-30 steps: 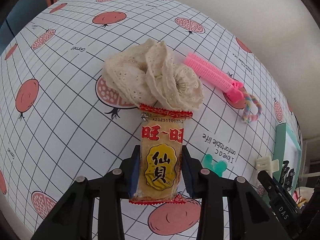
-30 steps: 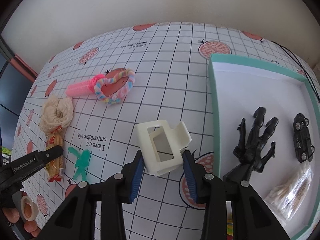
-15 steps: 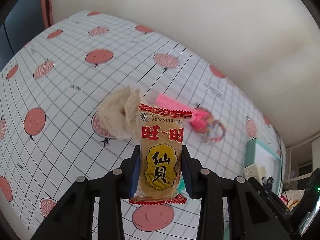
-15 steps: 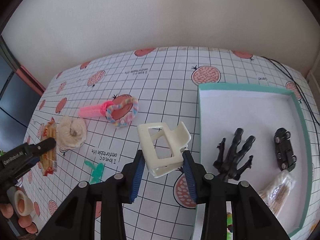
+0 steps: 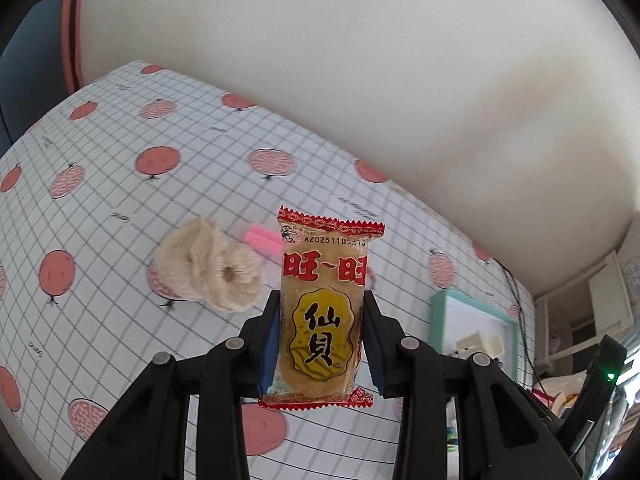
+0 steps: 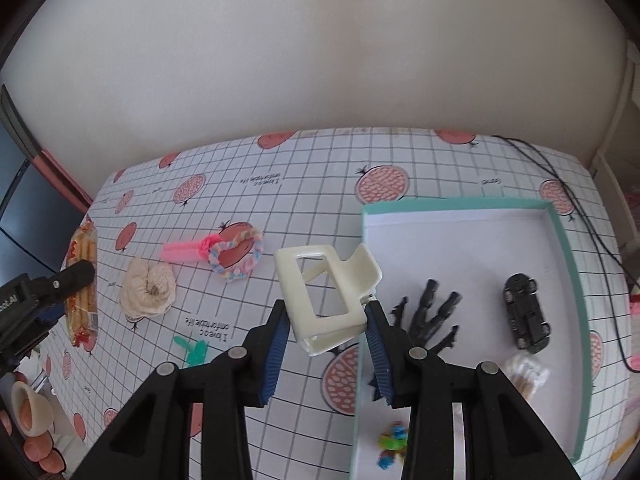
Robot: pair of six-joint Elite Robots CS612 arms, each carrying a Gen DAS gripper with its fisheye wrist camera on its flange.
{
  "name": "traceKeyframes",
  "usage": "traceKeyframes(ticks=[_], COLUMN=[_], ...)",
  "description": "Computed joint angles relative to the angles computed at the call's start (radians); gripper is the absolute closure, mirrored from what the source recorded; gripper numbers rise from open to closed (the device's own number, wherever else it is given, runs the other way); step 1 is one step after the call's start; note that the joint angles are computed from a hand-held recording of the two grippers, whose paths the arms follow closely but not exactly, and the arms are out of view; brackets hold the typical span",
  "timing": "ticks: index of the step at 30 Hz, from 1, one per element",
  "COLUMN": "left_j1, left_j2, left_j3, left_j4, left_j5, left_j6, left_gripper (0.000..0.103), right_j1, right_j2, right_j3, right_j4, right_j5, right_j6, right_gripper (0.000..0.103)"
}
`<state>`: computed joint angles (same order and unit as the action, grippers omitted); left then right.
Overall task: Organize objects
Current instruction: 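Lift the hair clip and cracker packet off the table with both grippers, then carry the hair clip and cracker packet over the teal tray with both grippers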
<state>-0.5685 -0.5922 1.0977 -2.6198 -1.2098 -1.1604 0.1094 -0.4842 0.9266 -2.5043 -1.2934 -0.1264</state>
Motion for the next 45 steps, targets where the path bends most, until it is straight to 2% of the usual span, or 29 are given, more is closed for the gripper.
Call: traceKeyframes(ticks=[12,19,31,40,45], left_j1=[-0.029,-0.04,-0.057,-0.066,-0.07], left_j2=[0.084,0.143,0.234,0.293,0.327], left_j3=[-0.148,-0.258,-0.428,-0.534,-0.592], left_j4=[0.036,0.088,0.152,0.197,0.232], left_j5=[-0.082,-0.134,-0.196,-0.223,-0.243], left_j6=[0.1,0.147,0.2,0.232,0.25], left_gripper=[0.065,0.065,0.064,0.065,0.064], right_j1=[-0.035,-0.06,-0.106,-0.117,-0.119], right_j2=[0.008,0.001,-0.01,-0.012,-0.002], right_j3=[-0.01,0.004,0.029,0.033,0.024], right_j4=[0.022,0.014,-0.019,-0.028,-0.003], right_j5=[-0.038,-0.064,-0.083,-0.153,-0.168], right_j6=[0.055,0.085,0.16,0.17,0.174], right_gripper=[0.062,0.062,0.062,0.062,0.062])
